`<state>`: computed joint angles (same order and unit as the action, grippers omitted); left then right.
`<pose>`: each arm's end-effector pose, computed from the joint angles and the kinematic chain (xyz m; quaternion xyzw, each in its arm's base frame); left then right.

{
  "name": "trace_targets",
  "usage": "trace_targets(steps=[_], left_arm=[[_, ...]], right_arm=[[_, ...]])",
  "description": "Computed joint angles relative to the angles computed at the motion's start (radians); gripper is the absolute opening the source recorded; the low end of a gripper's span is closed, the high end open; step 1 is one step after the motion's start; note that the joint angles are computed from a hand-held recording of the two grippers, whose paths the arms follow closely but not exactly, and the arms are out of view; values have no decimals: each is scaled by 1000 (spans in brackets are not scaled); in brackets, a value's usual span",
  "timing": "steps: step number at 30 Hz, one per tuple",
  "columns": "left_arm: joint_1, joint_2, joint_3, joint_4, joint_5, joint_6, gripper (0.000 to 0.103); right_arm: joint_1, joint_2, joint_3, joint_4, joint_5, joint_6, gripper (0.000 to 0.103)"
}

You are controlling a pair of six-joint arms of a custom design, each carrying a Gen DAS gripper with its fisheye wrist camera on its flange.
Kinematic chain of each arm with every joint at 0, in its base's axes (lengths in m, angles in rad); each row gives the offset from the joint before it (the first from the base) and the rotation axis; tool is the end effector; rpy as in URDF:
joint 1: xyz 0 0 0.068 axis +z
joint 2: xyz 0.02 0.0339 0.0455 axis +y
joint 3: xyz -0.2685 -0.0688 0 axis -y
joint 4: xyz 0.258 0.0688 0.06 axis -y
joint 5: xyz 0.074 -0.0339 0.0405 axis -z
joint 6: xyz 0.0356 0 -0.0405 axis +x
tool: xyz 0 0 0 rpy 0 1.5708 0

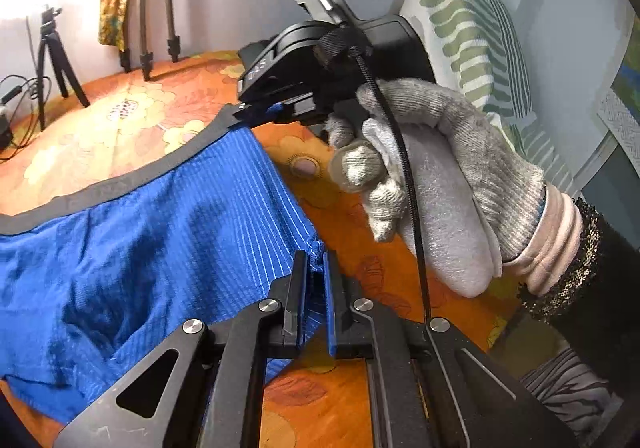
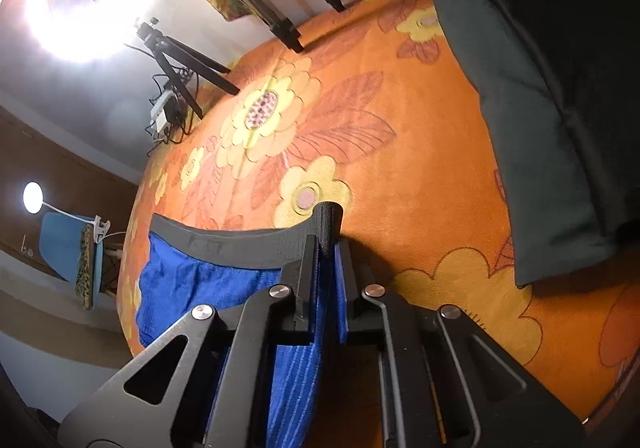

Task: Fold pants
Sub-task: 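Grasp the grey waistband with the right tool while the left tool holds the leg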

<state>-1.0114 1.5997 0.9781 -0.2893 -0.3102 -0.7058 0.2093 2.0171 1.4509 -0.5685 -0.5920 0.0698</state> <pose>0.1889 -0.2812 0.1952 0.0928 0.9314 -0.1468 0.3198 0.4161 0.1087 0.1741 -0.1280 0.9272 0.3108 0.1653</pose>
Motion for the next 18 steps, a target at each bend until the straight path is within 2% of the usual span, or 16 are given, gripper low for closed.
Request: trace_targets(steps=[10, 18], left_arm=[[-10, -227, -173, -15, -77, -71, 6], [20, -475, -320, -88, -117, -122, 6]], right_arm=[[110, -121, -33, 26, 116, 79, 7], [259, -137, 27, 8, 237, 142, 7]])
